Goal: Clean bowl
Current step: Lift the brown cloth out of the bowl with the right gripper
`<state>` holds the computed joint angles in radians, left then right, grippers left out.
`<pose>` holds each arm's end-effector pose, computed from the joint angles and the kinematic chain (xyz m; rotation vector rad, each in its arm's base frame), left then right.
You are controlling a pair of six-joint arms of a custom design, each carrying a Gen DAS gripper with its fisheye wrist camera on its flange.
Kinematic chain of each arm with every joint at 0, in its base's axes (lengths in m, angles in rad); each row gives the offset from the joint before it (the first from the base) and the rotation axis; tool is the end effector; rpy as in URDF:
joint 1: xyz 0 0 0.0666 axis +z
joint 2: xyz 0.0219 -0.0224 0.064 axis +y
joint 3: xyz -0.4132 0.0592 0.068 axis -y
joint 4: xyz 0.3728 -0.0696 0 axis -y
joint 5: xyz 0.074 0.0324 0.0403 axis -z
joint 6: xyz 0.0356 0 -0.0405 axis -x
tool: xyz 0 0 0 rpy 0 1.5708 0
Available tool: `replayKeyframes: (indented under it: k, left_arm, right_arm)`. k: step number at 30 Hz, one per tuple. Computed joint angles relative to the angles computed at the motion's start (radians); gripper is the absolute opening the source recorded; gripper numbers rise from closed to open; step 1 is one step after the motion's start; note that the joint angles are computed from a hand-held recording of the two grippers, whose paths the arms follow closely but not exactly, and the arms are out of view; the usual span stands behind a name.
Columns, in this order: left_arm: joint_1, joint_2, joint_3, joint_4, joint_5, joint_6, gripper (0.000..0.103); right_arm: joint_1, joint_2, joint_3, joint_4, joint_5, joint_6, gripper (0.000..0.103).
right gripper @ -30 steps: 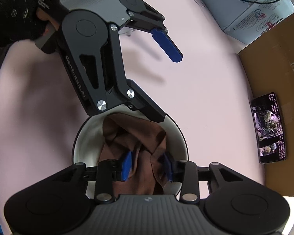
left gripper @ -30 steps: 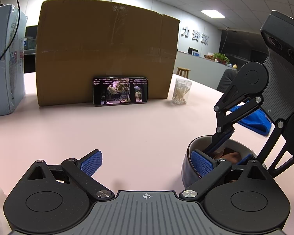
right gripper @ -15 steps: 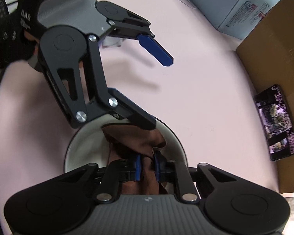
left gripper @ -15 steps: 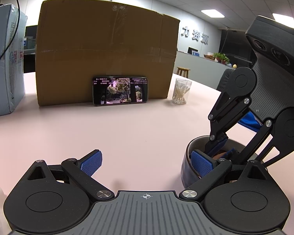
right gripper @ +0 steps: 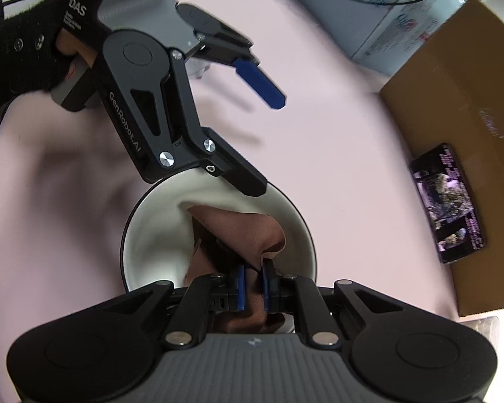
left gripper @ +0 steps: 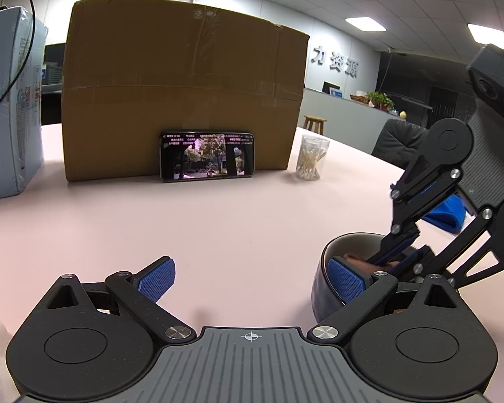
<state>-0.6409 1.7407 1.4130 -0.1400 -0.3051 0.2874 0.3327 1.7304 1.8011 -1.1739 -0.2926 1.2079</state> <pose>0.4935 -0.3553 0.3575 0.1669 2.0195 -0.2783 0.5404 0.1972 0.4575 -1.8736 1.8001 0.0845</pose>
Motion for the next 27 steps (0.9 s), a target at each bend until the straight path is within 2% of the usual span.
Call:
replayKeyframes:
  k: [4, 7, 10, 12, 16, 18, 20, 23, 27]
  left_arm:
    - [0.000, 0.005, 0.006, 0.002, -0.002, 0.000, 0.099]
    - [0.001, 0.004, 0.006, 0.002, 0.000, 0.000, 0.099]
    - [0.002, 0.006, 0.009, 0.003, 0.000, -0.002, 0.099]
    - [0.004, 0.000, 0.000, 0.009, 0.000, -0.004, 0.099]
    - [0.003, -0.008, -0.011, 0.012, -0.001, -0.008, 0.099]
    - [0.003, -0.011, -0.014, 0.013, -0.002, -0.011, 0.099]
    - [0.003, -0.012, -0.017, 0.013, -0.002, -0.013, 0.099]
    - [0.003, -0.013, -0.017, 0.010, -0.004, -0.016, 0.099]
    - [0.002, -0.014, -0.019, 0.010, -0.006, -0.025, 0.099]
  right_arm:
    - [-0.027, -0.013, -0.028, 0.068, -0.054, -0.017, 0.011]
    - [-0.052, -0.075, -0.099, 0.144, -0.110, -0.054, 0.011]
    - [-0.089, -0.124, -0.171, 0.247, -0.192, -0.111, 0.011]
    - [-0.120, -0.161, -0.240, 0.357, -0.260, -0.190, 0.011]
    - [-0.187, -0.231, -0.396, 0.626, -0.381, -0.452, 0.011]
    - [-0.211, -0.255, -0.453, 0.718, -0.413, -0.559, 0.012]
    - [-0.233, -0.282, -0.534, 0.840, -0.433, -0.748, 0.012]
    - [-0.251, -0.307, -0.629, 0.970, -0.426, -1.030, 0.012]
    - [-0.255, -0.284, -0.692, 1.082, -0.431, -1.350, 0.013]
